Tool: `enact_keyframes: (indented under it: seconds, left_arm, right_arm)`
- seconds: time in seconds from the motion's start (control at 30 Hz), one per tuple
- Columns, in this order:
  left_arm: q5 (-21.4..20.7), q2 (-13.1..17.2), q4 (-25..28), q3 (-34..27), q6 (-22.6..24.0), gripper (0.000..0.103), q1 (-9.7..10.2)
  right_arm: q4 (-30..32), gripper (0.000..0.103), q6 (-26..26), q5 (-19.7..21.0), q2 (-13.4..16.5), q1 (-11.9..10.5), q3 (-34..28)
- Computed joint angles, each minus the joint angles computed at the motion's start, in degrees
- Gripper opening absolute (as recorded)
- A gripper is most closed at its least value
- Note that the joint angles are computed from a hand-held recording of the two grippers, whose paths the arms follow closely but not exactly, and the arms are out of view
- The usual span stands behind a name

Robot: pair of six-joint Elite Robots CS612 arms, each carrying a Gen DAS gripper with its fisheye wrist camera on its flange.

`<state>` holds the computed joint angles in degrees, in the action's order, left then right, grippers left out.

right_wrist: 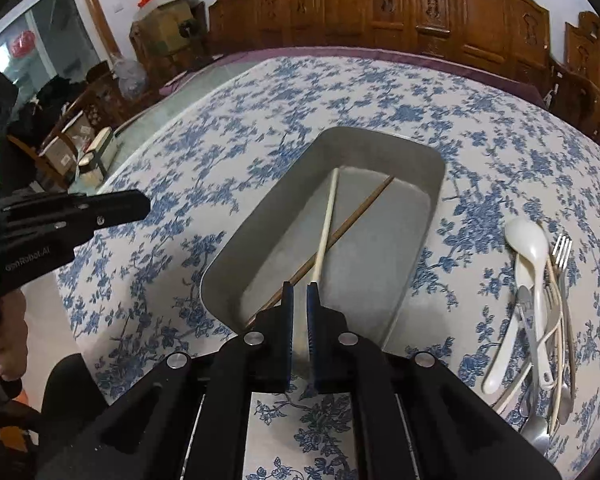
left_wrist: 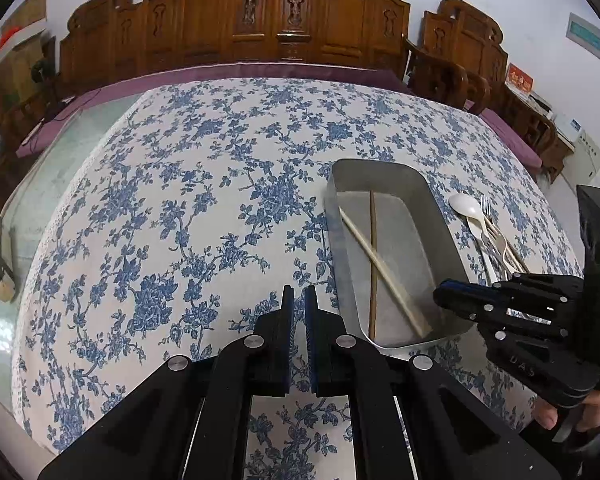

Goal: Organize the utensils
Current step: 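Lower the dark chopstick into the grey tray with the left tool while the right drops bamboo in, then grasp another light bamboo chopstick from the utensil pile with the right tool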

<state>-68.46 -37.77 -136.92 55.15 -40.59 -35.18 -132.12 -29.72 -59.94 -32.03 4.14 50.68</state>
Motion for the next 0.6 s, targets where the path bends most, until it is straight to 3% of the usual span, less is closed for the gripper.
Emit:
enact_keyframes:
  seconds: [0.3,0.37,0.43,0.5,0.6]
  left_arm:
    - [-0.5,1.0,0.6,-1.8,0.3,0.005,-0.55]
    - [-0.5,1.6,1.0,-3.0,1.1,0.005,-0.90]
    - [-0.6,2.1,1.2,-4.0,1.7,0.010,-1.19]
    - [-0.5,2.8,1.2,-5.3,2.4,0.027,-1.60]
    - [-0.9,4.0,1.3,-7.6,3.5,0.032,-2.14]
  right_arm:
    - [-5.5,0.009,0.4,3.9,-1.9,-2.5,4.0]
    - [-7.5,0.017,0.0,4.5,-2.7,-3.5,5.6]
    - [-8.9,0.018,-0.5,4.7,-3.3,-4.6,6.8]
    - [-10.2,0.019,-0.9,4.0,-3.7,-5.8,7.6]
    - [-11.2,0.019,-1.1,2.5,-3.7,-7.2,8.1]
